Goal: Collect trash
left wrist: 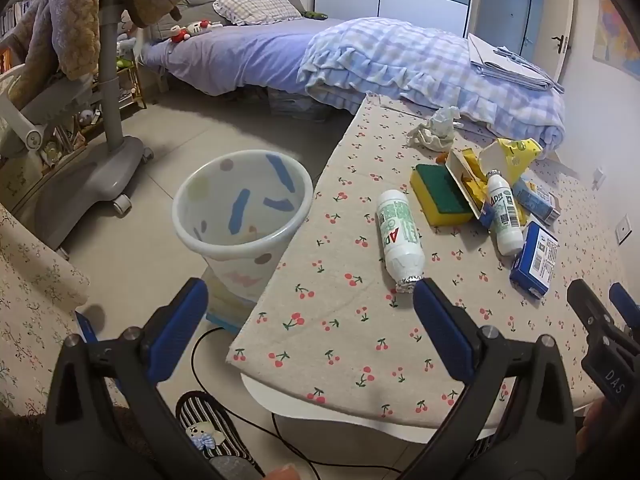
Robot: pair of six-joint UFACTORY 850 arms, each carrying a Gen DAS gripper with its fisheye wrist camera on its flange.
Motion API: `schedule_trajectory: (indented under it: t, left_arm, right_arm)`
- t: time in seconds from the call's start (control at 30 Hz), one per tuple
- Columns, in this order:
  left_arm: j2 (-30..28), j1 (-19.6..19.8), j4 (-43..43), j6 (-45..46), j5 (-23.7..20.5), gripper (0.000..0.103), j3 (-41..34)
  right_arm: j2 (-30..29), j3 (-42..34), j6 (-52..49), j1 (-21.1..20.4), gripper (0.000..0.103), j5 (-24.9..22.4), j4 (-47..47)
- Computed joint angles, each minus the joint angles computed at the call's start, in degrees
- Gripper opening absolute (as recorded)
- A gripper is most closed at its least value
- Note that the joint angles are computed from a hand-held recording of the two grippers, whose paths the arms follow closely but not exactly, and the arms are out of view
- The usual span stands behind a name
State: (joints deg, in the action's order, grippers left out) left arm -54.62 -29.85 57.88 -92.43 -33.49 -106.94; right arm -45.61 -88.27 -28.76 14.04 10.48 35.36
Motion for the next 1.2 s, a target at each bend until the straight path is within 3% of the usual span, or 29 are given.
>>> schedule_trajectory:
  t: [1.2]
  left_arm:
    - [-0.33,-0.02,-0.78,0.92,-0.23,0.102,-0.65]
  right_arm:
    - [-1.01,-1.18,5.78,-0.46,0.103,-2.76,-4.35]
